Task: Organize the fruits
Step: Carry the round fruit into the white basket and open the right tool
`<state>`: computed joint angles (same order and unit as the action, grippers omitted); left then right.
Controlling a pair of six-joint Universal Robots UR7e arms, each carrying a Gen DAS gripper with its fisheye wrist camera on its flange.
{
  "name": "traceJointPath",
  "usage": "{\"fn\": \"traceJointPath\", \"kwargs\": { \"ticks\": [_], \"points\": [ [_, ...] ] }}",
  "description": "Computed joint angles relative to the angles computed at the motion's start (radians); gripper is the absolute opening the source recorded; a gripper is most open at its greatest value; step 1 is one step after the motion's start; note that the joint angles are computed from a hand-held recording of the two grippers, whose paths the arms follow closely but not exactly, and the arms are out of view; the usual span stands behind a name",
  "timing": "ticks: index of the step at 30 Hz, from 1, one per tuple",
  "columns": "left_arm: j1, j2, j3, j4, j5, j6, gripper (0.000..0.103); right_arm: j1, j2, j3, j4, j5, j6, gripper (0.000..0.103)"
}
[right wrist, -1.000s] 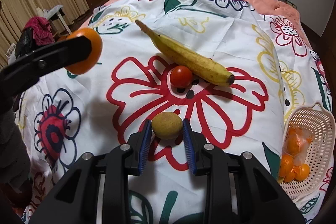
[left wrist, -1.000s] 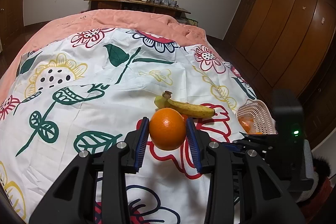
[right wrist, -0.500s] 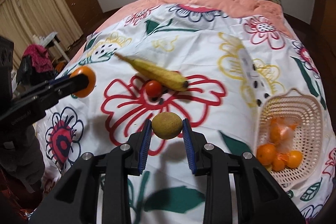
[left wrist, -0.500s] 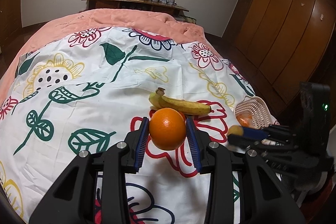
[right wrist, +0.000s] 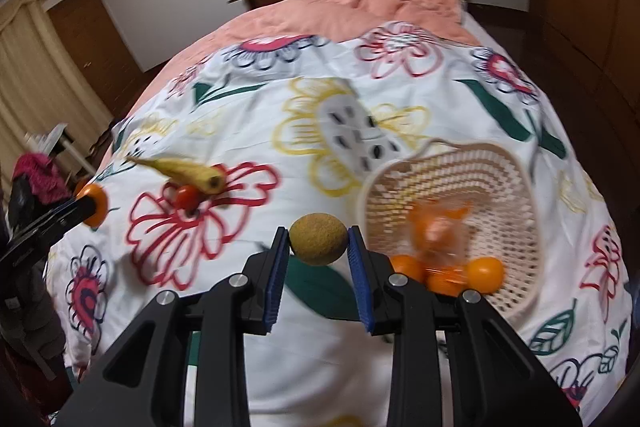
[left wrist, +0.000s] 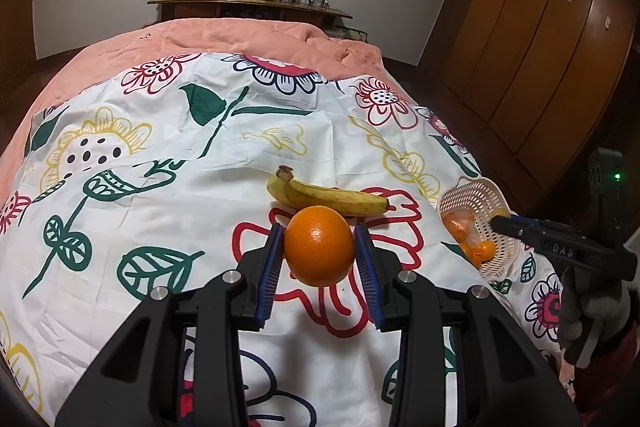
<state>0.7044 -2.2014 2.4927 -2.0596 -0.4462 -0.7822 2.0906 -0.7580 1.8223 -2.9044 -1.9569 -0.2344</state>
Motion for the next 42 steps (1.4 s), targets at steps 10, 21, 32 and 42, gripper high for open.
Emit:
{"fn": "traceJointPath", "kwargs": {
  "ticks": [10, 21, 32, 42],
  "points": [
    [0.001, 0.036, -0.001, -0.034, -0.011, 0.021, 0.037, -0.074, -0.03, 0.02, -0.043, -0.055, 0.046, 0.03],
    [0.004, 0.067, -0.009, -0.053, -0.019, 0.037, 0.037, -0.117, -0.019, 0.016, -0.05, -0.08, 0.077, 0.03],
    [0.011, 0.095, -0.014, -0.073, -0.029, 0.052, 0.037, -0.143, -0.012, 0.012, -0.062, -0.077, 0.1, 0.032],
    [0.015, 0.126, -0.015, -0.108, -0.039, 0.075, 0.037, -0.147, -0.031, 0.034, -0.071, -0.05, 0.095, 0.033]
  ]
}}
